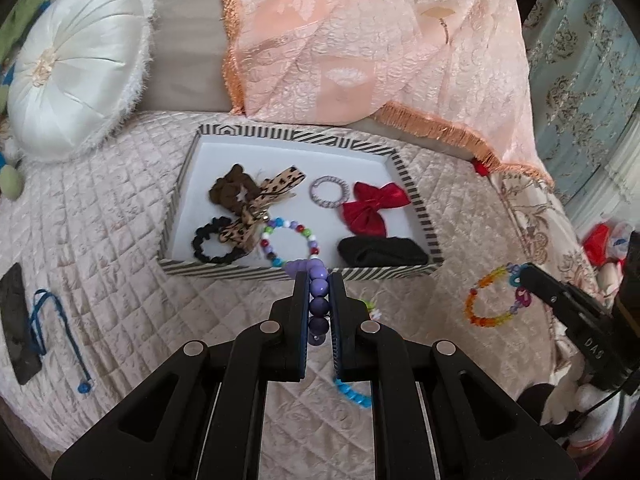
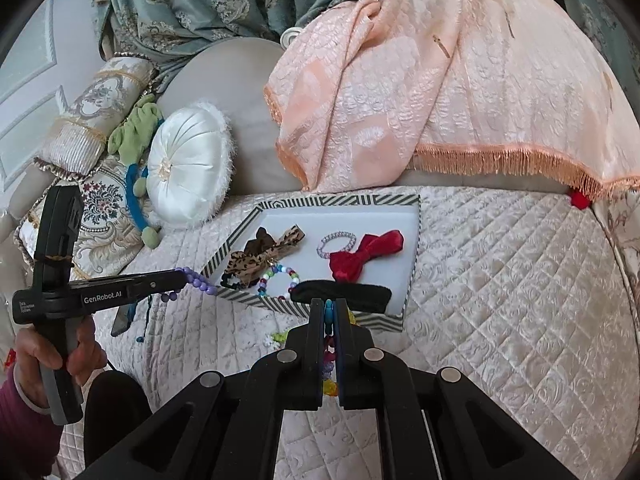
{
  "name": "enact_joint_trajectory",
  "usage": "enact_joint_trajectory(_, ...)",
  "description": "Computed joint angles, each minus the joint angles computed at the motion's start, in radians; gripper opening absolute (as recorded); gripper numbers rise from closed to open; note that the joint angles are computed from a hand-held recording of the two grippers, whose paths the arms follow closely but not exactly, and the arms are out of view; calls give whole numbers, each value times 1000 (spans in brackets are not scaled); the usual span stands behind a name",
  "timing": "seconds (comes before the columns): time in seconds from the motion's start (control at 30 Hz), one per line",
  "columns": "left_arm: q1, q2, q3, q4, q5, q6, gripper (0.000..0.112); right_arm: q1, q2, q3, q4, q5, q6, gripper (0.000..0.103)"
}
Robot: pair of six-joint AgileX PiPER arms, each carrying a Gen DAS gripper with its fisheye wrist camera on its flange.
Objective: Organize jewelry
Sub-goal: 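Lower both held bracelets into the tray and open both tools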
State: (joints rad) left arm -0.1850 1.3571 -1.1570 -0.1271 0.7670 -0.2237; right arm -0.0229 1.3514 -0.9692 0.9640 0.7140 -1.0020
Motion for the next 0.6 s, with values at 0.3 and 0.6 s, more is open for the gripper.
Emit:
enact_joint_trajectory(0.3, 16, 83, -108, -35, 30, 18, 8, 24, 36, -70, -15, 3, 23, 4)
enact_joint_trajectory(0.6, -29, 193, -198, 75, 30, -64, 8, 77, 126, -192, -64, -7, 85, 4)
